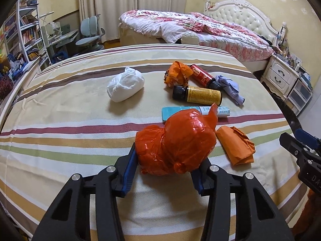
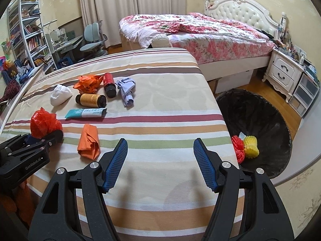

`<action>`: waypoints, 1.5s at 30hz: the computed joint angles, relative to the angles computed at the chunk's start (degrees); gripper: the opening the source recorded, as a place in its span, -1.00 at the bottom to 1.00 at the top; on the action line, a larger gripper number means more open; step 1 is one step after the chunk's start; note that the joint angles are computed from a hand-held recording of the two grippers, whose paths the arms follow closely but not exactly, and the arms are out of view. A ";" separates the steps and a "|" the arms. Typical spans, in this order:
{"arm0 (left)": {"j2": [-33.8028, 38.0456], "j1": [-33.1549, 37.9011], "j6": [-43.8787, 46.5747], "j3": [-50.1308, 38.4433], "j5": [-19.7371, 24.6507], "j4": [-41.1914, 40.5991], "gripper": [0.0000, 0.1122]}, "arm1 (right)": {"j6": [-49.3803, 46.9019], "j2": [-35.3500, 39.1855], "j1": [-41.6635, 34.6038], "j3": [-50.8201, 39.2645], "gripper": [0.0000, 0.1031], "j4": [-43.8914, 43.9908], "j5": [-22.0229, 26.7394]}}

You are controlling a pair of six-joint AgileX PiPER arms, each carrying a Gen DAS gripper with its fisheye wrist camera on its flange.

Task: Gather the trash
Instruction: 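Grasp the orange plastic bag with the left tool while the right tool grasps the orange cloth, then carry the orange bag and orange cloth over the black bin with both tools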

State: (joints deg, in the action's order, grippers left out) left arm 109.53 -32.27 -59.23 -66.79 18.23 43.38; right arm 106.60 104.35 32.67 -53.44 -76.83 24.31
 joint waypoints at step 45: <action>-4.93 3.27 -1.95 5.31 -2.02 2.41 -0.18 | -17.87 6.01 5.20 -9.95 -0.39 13.18 -1.05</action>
